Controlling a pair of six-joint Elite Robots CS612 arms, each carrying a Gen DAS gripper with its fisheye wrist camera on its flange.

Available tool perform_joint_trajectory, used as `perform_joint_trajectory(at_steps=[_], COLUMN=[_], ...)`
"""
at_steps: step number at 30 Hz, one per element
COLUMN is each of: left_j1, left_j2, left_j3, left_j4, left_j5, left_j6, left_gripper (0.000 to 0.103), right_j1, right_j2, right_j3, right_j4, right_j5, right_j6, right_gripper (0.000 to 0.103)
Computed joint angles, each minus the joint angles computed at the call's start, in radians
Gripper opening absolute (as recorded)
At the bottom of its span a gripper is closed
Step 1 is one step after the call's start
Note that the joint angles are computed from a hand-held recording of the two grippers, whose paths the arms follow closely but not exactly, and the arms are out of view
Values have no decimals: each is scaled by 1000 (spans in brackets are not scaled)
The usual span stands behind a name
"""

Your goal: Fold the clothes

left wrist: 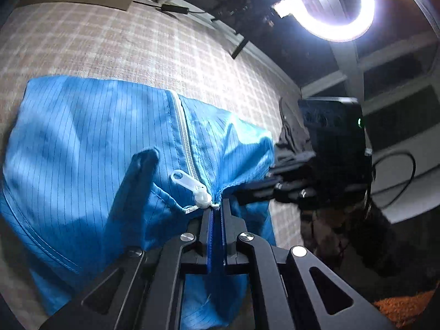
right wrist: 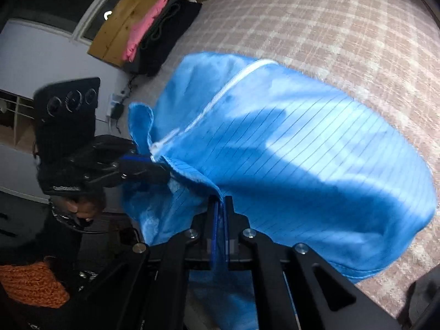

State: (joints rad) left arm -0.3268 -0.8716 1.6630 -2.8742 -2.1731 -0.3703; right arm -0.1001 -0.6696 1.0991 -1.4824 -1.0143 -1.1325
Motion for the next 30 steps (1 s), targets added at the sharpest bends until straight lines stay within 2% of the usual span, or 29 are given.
perform_joint_trajectory(at_steps=[2,5,6,8,10,13,15,17,18,20,22,24,28,30], left_j1=[-3,-3,-2,1,-4,-21,-34,-44,-49,-60,-66,-72,-81,-88], left_j2=[-8,-7,-6,-10,-18,-19,-12,0,2,4,5,4,-2,-11], left_j3=[-9,-21,-23,-5,22,49,56,58,61,71,77,84,90,96], left_j4=[58,99,103,70,25,-13,-17,-19,-23,-54,-97,-127,-141,-152], left_j5=[34,41,28,-7,-34,-48,-39,-39,-32,-10,2,20,55,86], left_j6=[33,40,31,6,-22,-41,-52,-66,-69,-70,-91,-104,-83,-69], left_gripper=[4,7,11,40,50,53,53,52,51,49,38,31,10,8], right_j1=[-6,-3,0,7,13,21,26,34,44,71,94,113,133,139], right_j2=[-3,-49,-55,-65,-74,-86,-95,-94,-98,-113,-110,-101,-77,-75], right_j3=[-5,65,73,84,98,122,134,109,109,141,151,150,124,128], right_j4=[9,-146,-167,-197,-237,-313,-357,-287,-280,-347,-396,-427,-403,-401], right_j5=[20,12,6,-5,-15,-29,-26,-45,-73,-149,-228,-281,-347,-378], right_j6=[9,17,21,27,30,26,15,-75,-114,-194,-243,-275,-331,-356], right_gripper=[6,16,19,20,20,20,20,21,26,29,29,29,29,28])
